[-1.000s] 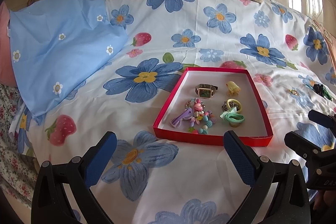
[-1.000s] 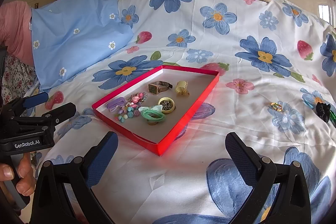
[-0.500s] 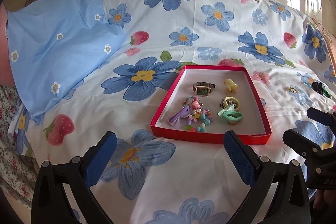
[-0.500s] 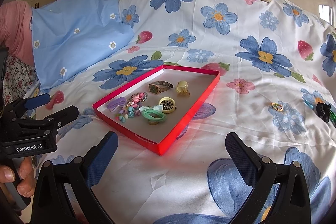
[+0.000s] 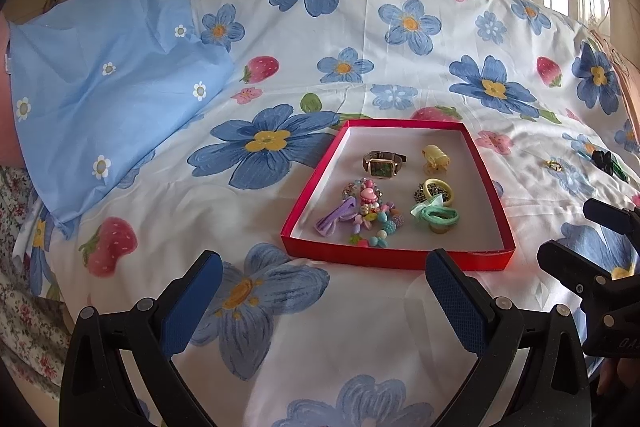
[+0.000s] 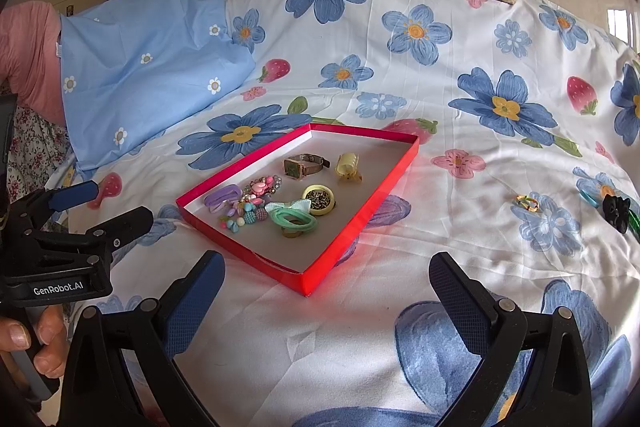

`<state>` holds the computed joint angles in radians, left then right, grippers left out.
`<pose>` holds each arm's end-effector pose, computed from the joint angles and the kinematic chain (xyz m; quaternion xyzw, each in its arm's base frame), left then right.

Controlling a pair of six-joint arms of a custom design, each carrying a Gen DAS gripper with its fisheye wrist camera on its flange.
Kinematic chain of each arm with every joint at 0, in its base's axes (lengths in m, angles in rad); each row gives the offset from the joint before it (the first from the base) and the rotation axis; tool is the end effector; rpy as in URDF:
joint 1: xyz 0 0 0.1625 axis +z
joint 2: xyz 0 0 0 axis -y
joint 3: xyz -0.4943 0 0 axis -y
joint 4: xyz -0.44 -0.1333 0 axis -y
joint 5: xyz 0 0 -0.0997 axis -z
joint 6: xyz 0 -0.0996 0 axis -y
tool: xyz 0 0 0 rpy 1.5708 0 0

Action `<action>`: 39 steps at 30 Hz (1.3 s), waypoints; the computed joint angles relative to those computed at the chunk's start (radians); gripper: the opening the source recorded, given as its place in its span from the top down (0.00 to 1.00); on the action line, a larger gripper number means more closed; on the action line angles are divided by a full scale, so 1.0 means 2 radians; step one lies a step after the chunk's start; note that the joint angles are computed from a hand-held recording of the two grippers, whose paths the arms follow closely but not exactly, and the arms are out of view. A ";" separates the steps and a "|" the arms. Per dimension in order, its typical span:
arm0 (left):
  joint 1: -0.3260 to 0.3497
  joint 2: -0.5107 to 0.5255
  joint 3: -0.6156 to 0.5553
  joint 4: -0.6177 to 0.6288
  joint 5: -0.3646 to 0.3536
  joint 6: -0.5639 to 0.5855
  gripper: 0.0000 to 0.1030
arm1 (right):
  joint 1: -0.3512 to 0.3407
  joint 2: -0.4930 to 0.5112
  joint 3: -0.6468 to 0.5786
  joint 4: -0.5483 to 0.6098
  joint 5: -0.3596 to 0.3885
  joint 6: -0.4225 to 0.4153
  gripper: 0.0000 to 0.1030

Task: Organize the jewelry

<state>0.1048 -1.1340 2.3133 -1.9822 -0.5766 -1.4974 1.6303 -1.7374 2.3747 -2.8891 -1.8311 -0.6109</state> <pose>-0.3861 -0.2586 0.0954 0.1658 0.8177 -0.4111 0.3673 0.1318 -0.4026 0.3761 0.2665 -0.8969 0.2853 0.2079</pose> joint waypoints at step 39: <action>0.021 0.018 -0.005 -0.036 -0.006 0.037 0.01 | -0.003 0.008 -0.004 0.009 0.000 0.006 0.00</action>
<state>0.1464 -1.0983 2.3034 -2.0551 -0.5884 -1.4233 1.6237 -1.7214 2.3661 -2.8715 -1.8308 -0.5993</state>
